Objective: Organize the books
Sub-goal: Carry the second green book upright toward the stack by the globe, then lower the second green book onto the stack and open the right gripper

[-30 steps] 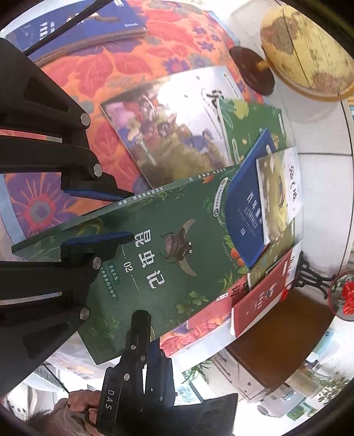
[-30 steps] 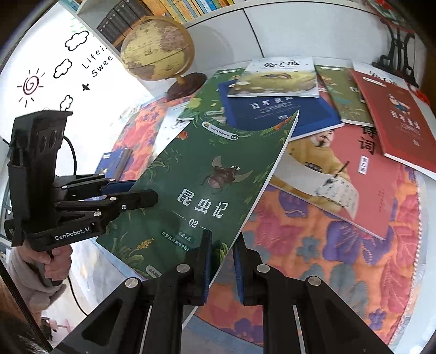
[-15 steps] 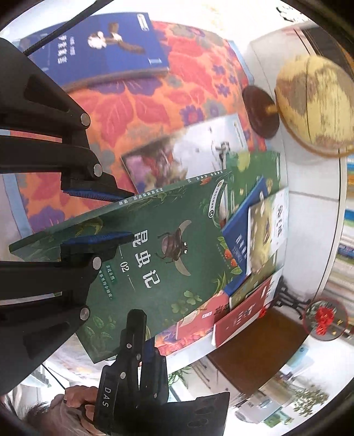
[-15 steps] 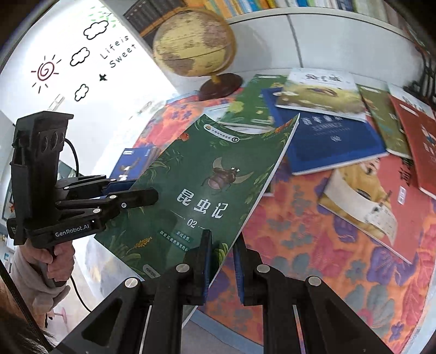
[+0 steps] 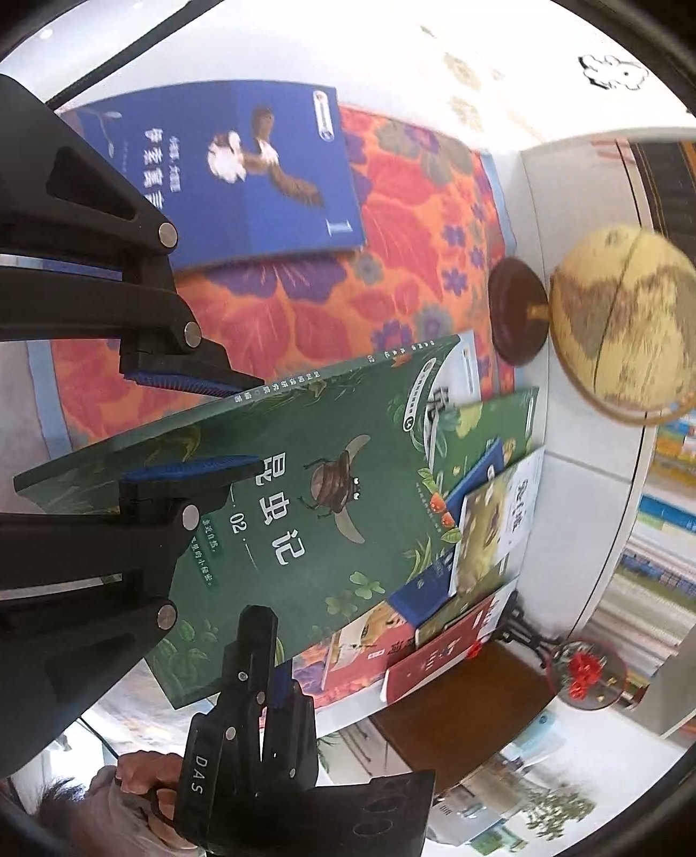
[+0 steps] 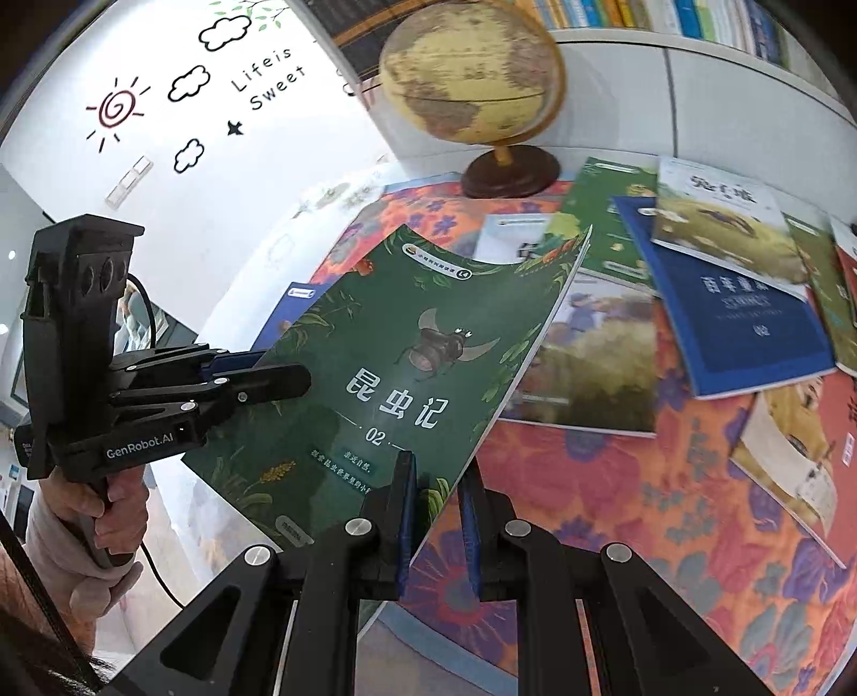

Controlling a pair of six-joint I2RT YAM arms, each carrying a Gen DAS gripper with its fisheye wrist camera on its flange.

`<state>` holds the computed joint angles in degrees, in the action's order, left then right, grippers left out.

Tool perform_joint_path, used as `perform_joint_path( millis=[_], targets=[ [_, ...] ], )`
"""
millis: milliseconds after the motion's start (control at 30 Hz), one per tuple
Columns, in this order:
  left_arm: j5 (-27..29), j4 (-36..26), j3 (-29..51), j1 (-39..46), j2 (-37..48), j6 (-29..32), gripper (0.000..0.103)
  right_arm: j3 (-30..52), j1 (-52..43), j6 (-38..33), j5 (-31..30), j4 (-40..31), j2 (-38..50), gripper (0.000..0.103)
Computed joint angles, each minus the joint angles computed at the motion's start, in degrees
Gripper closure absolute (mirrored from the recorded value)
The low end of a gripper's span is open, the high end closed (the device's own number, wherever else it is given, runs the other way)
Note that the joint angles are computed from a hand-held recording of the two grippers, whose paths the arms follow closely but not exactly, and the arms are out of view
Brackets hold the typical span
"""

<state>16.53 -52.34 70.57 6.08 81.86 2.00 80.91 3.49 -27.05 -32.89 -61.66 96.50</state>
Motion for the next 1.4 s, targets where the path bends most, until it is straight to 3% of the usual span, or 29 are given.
perform_joint_path(
  millis=[467, 833, 1033, 1400],
  targets=[
    [2.93, -2.83, -0.51, 11.74, -2.35, 6.37, 0.084, 0.37, 10.55, 7.06, 1.27, 4.07, 0.08, 0.088],
    [4.59, -4.53, -0.53, 25.77, -1.71, 13.91, 0.084, 1.02, 21.78, 15.35, 1.61, 10.41, 3.64, 0.087],
    [6.00, -2.13, -2.10, 32.99, 1.40, 17.34, 0.084, 0.26, 27.68, 20.72, 2.90, 16.29, 7.04, 0.087],
    [5.49, 2.28, -5.71, 38.10, 7.77, 17.11, 0.084, 1.51, 30.84, 26.35, 2.58, 19.64, 15.67, 0.086]
  ],
)
